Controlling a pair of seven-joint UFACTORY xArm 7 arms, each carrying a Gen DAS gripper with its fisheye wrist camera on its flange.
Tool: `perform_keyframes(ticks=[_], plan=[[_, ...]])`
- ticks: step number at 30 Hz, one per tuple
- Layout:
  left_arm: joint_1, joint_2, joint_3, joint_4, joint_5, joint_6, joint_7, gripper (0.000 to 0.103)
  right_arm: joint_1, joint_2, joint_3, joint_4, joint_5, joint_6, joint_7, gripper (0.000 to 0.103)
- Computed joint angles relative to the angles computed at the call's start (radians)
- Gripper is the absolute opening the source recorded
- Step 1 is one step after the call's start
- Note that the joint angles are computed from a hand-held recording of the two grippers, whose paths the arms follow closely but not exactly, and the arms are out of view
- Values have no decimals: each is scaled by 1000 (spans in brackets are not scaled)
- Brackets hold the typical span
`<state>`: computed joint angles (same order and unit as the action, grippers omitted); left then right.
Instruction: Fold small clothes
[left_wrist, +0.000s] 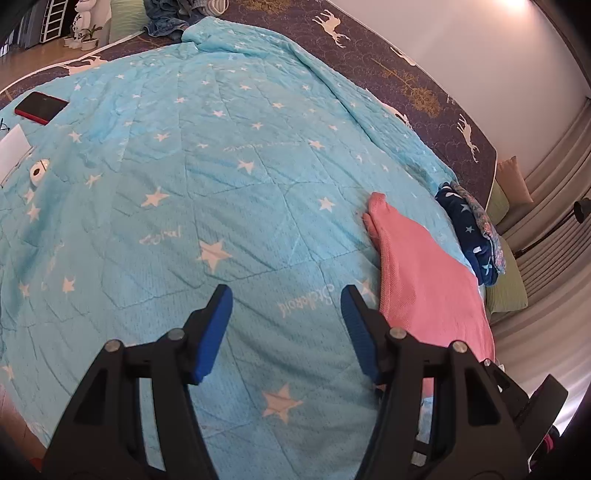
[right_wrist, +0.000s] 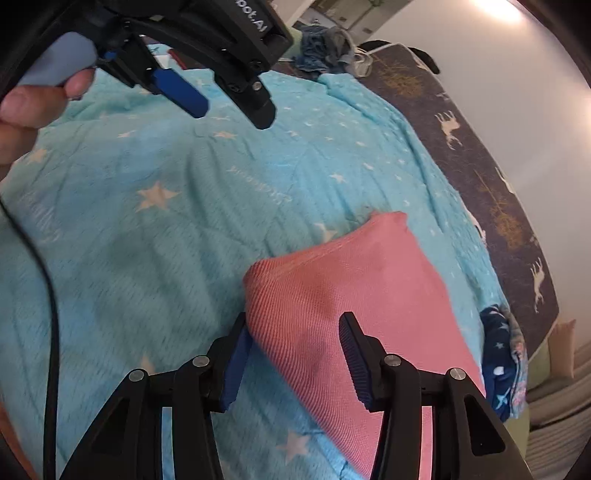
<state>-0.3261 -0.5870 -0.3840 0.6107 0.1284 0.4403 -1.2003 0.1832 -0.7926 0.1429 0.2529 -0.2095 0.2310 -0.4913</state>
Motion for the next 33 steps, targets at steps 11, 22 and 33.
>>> perform_keyframes(ticks=[11,22,33], plan=[[-131,233,115,129,-138,-143,203,66,255,-3,-552,264,552,388,-49,8],[-238,634,172,484,-816,-209,707,69,156,57,-615,344,766,537,-152,8],[-176,673,139,561,-542,-148,456,72,46,78,-525,334,879,591,-297,8]])
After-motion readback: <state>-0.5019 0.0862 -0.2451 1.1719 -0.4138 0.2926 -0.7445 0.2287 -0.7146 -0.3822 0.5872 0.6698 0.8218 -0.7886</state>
